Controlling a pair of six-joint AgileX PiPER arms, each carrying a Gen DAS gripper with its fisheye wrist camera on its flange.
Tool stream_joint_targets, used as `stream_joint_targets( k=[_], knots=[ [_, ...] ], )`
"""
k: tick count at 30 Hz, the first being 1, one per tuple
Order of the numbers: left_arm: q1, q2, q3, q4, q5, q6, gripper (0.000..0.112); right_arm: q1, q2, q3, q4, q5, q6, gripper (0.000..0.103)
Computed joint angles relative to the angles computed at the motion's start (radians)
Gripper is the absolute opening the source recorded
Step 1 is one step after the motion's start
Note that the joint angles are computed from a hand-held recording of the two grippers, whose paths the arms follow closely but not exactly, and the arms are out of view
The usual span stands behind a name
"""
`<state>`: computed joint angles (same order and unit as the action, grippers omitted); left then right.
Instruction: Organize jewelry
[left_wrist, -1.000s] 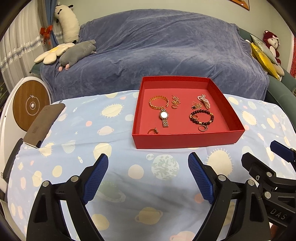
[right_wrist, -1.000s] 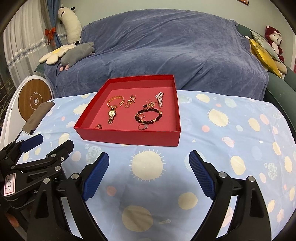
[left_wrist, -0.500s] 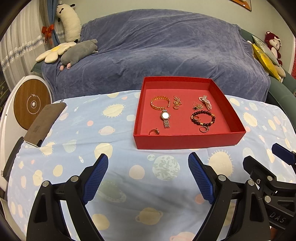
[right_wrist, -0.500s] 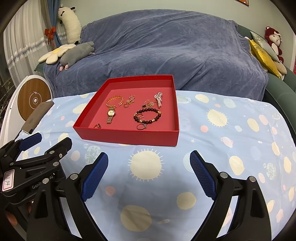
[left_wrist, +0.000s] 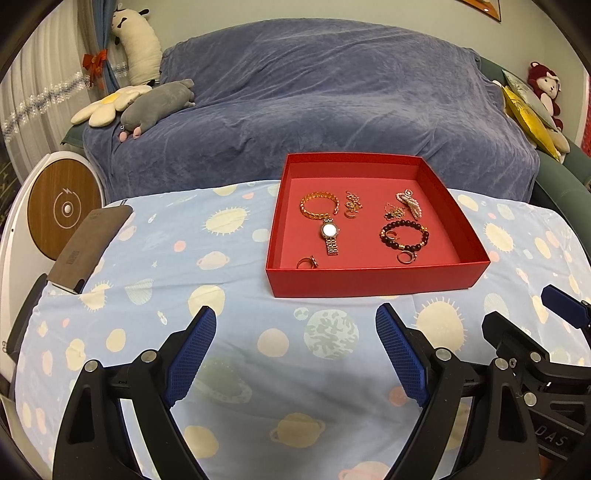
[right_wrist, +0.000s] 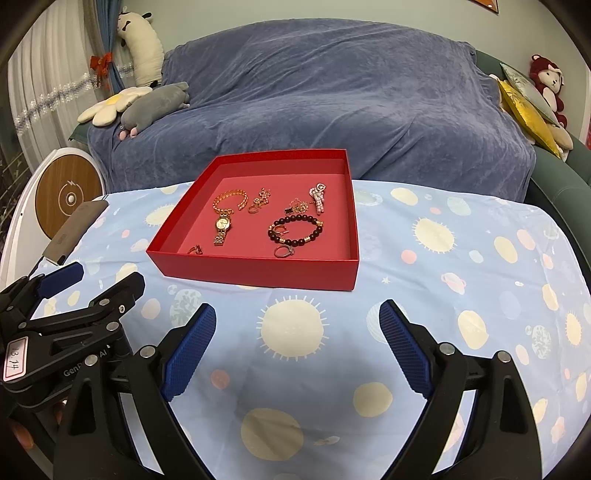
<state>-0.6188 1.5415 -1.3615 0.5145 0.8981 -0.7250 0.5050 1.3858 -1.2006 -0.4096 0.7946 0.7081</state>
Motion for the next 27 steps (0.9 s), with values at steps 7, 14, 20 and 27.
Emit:
stream_joint_targets(
  k=[7, 14, 20, 27],
  knots=[
    [-0.002, 0.001, -0.002, 0.0, 0.002, -0.001, 0.086, 0.003, 0.001, -0.003, -0.002, 0.004, 0.0, 0.088],
    [-0.003, 0.001, -0.002, 0.0, 0.003, -0.002, 0.086, 0.003, 0.002, -0.003, -0.001, 0.005, 0.001, 0.088],
    [-0.002, 0.002, -0.003, -0.001, 0.004, -0.001, 0.086, 0.004, 0.002, -0.004, -0.004, 0.005, 0.003, 0.088],
    [-0.009, -0.001, 0.004, 0.021, 0.002, -0.014, 0.086, 0.004, 0.002, -0.004, -0.002, 0.006, -0.001, 0.088]
  ],
)
